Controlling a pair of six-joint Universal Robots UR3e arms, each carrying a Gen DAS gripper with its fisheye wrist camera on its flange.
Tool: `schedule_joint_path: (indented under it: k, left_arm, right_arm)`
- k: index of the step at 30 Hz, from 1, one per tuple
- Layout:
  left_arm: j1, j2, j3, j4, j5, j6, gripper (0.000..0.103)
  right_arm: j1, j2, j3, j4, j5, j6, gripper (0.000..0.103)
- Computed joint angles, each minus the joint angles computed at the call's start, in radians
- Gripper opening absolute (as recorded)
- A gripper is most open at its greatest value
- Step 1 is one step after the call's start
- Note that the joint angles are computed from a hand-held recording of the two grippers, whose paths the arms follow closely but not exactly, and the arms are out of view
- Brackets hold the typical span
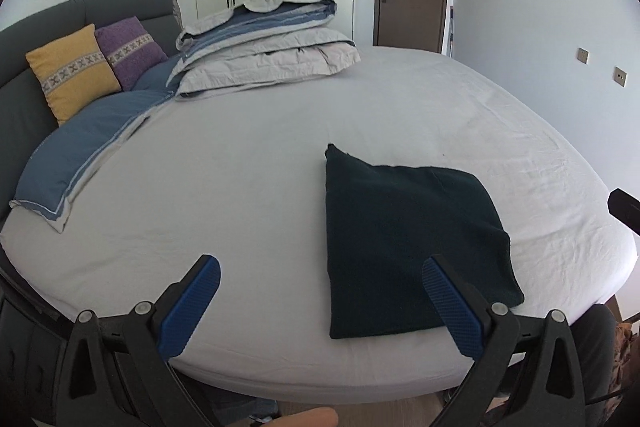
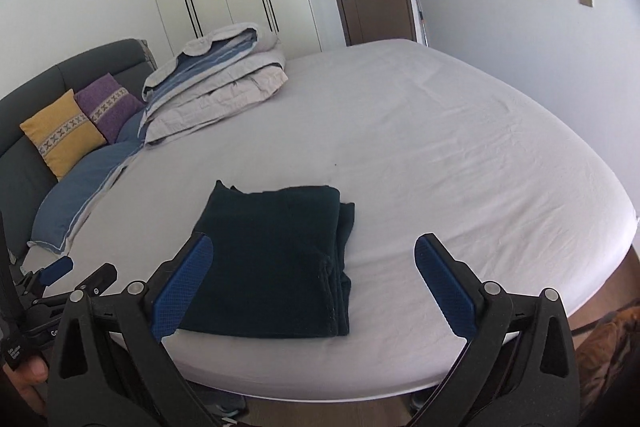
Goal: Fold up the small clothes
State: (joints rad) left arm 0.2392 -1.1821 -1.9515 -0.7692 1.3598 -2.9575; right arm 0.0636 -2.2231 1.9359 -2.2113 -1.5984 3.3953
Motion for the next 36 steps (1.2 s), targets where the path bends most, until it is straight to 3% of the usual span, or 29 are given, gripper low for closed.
schedule_joint_path:
  k: [7,21,36]
  left_arm:
    - [-0.016,-0.037,-0.024,-0.016,0.025,-0.014,0.103]
    - [-0.007,-0.07,-0.032,0.007,0.048,-0.016,0.103]
    - [-0.013,-0.072,-0.039,0.017,0.052,-0.014,0.103]
  right_arm:
    - [0.184,0.152,-0.052,-0.007,-0.187,0.038,0.103]
    - [0.194,0.214,-0.042,0.013,-0.144,0.037,0.103]
    - [0.226,0.258,-0.057,0.016,-0.163,0.032,0.103]
